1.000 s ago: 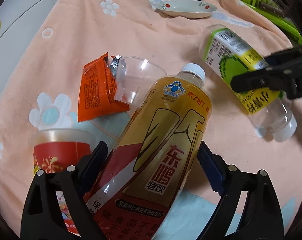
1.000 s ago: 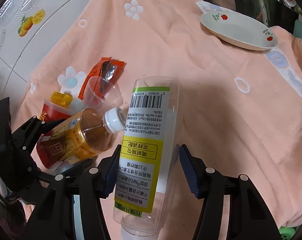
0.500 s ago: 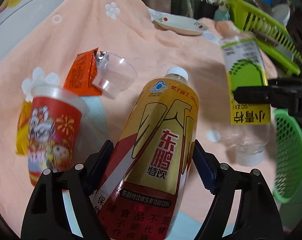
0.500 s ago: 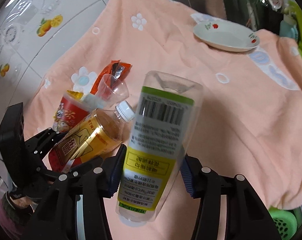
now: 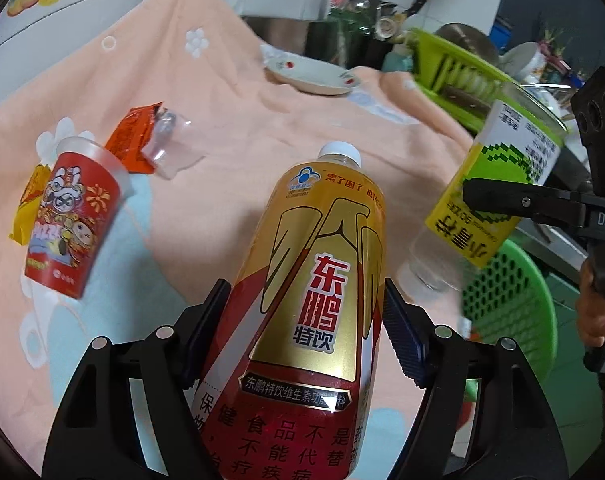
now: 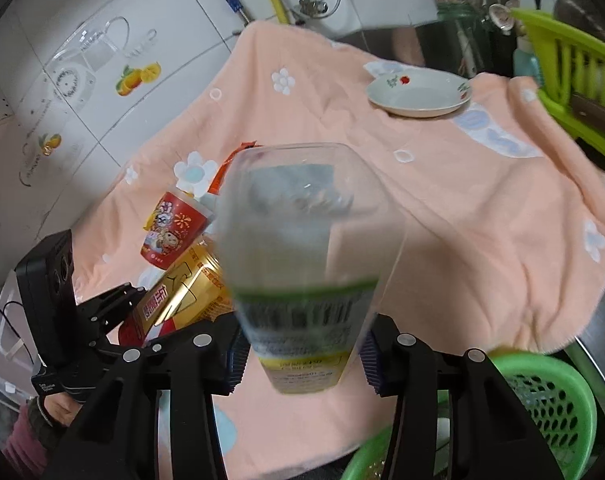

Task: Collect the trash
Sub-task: 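Carry both bottles over the green basket and open both tools to drop them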

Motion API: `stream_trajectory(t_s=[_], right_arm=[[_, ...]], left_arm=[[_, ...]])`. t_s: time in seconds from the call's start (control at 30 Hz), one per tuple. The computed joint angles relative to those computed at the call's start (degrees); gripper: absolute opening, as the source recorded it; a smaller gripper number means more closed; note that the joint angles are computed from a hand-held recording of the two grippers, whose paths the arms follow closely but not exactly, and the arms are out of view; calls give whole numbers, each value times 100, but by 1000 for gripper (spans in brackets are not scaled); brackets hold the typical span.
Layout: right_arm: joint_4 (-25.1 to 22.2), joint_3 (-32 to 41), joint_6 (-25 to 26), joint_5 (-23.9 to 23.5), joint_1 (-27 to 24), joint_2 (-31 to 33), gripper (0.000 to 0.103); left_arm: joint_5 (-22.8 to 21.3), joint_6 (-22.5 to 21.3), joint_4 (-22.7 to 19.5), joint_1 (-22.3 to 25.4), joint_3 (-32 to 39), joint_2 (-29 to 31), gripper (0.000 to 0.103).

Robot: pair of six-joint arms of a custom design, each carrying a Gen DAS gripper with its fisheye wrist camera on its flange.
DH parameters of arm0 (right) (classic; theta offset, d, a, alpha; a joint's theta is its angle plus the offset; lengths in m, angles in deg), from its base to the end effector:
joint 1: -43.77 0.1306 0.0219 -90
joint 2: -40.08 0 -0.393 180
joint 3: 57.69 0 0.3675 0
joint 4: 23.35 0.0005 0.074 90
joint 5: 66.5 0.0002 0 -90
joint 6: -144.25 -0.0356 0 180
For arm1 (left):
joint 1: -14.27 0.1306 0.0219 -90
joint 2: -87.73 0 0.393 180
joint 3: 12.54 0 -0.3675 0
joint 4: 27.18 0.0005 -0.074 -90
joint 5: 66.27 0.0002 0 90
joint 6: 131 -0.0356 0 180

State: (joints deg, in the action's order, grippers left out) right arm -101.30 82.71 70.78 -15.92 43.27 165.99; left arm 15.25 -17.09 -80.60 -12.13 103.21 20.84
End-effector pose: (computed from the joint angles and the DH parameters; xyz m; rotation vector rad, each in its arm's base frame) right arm 0.6536 0.0164 0.4500 -0.5530 2.4256 0.7917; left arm 0.5504 -0.2679 0.4243 -0.0115 2.4548 -0.2070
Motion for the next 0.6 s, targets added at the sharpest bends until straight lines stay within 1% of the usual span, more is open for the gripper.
stream_trajectory(t_s=[0.13, 0.23, 0.4, 0.53, 0.6], right_arm=[[253, -479, 87, -18, -227, -392, 44], [252, -712, 217, -23, -431, -590, 44], [451, -1318, 559, 398, -758, -971, 44], [426, -1718, 809, 623, -1039, -1112, 44], [486, -1970, 920, 791, -1159, -1200, 44]], left_arm=[[22, 45, 119, -212, -32, -96, 73], [-14, 3, 101, -424, 67, -78, 73], [52, 39, 128, -737, 255, 32, 73], [123, 55, 164, -955, 409, 187, 73], [179, 88, 192, -1065, 500, 274, 73]])
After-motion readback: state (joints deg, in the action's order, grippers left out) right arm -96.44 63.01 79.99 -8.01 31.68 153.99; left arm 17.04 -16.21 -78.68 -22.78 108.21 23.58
